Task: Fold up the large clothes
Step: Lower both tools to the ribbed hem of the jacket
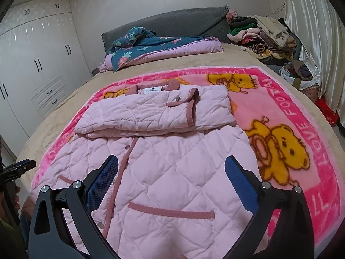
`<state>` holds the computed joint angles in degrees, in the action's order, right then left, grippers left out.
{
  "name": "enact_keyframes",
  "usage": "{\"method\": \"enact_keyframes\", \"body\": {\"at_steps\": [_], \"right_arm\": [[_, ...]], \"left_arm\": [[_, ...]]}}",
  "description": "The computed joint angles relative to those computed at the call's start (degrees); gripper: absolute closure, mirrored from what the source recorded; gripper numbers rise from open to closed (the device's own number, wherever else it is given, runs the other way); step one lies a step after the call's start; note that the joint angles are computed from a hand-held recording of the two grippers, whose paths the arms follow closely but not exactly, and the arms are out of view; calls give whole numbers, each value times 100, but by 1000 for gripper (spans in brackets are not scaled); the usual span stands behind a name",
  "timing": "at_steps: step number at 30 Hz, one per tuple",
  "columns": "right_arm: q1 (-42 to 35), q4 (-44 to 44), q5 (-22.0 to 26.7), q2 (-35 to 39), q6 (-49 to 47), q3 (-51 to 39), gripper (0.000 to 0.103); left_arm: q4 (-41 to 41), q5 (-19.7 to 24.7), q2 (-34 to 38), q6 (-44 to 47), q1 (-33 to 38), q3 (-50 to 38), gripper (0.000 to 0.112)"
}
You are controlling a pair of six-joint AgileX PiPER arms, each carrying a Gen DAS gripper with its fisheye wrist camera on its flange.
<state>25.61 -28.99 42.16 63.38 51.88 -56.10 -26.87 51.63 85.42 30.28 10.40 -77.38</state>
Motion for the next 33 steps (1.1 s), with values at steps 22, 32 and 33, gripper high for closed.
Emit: {"method": "enact_keyframes", "body": {"at_steps": [22,32,33], "right_arm": [[-47,322,302,-688,-179,902,4],[-101,785,406,-1010,-468,1512,4],[-91,807,462,-1067,-457,1583,4]], "left_arm": [[52,229,-208,478,634,864,18],[-455,796,-174,1188,1310,1343,18],[-471,731,-228,1257,1315,1439,18]]}}
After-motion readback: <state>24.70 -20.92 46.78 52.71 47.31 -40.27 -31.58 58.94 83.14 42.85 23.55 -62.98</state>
